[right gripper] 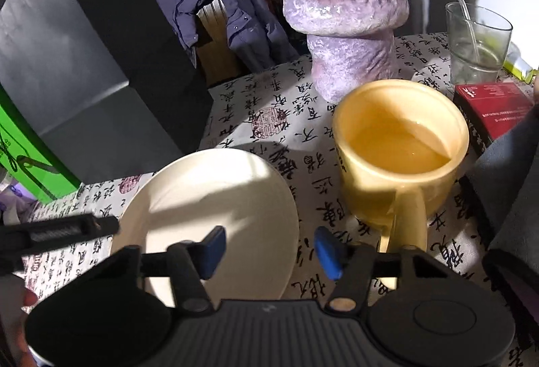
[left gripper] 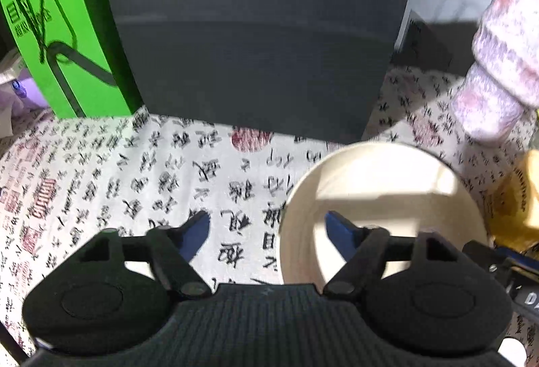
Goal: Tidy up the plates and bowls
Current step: 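Close the left gripper on the plate rim while the right gripper closes too, then lift the cream plate off the table with both grippers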
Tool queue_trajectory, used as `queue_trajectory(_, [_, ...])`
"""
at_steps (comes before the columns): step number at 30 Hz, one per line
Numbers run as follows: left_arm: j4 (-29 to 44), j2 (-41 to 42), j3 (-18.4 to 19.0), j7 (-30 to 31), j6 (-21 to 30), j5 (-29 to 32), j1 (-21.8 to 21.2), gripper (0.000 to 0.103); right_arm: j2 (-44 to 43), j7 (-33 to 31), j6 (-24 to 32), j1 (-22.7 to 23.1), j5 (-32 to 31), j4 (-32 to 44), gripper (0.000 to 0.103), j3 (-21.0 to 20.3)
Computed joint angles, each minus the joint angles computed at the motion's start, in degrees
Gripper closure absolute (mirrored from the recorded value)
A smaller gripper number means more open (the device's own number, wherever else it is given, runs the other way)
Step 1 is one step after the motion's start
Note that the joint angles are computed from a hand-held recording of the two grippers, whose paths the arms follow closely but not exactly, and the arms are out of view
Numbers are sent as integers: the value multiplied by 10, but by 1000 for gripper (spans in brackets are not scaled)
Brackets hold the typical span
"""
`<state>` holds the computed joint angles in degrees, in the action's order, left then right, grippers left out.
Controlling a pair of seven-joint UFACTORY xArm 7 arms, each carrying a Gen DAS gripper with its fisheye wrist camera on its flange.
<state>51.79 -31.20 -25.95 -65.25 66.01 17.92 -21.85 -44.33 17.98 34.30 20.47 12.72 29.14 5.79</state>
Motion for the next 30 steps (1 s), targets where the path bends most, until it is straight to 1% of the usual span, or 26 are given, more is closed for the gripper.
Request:
queue_trajectory(3, [-3,8,-2,0,0,-2,-3,36,0,-9,-2,8,8,-3,58,-8])
queue_trajectory(7, [-4,12,0,-1,2,-4,-8,45,1,-5,-8,4,4,-6,64,-1])
queue_trajectory(11, [-3,14,1,-1,2,-5,-13,51,0,2,-7,0,3,-10,73,-1])
queue_trajectory(14, [-3,21,2,2,2,-10,-17,58,8,4,-4,0,2,-9,76,0])
queue_trajectory(15, [-4,23,4,5,-1,-12,-19,65,10,6,-5,-1,1,-9,77,2])
queue_trajectory(16, [-4,26,6,10,-1,-14,-21,75,11,9,-8,-3,-2,-10,80,5])
queue_trajectory(17, [-3,30,7,13,2,-15,-22,80,11,10,-9,-5,-5,-12,83,7])
queue_trajectory(19, [-9,27,11,14,-8,-17,-26,86,11,16,-15,-6,-7,-16,87,8])
queue_trajectory(23, [-7,31,6,16,-6,-9,-26,87,13,19,-20,-7,-14,-21,93,10])
queue_trajectory(27, [-10,26,8,16,-8,-8,-27,88,12,21,-32,-9,-28,-27,95,17])
queue_trajectory(30, [-7,29,2,13,0,0,-24,88,12,18,-47,-3,-30,-33,96,13])
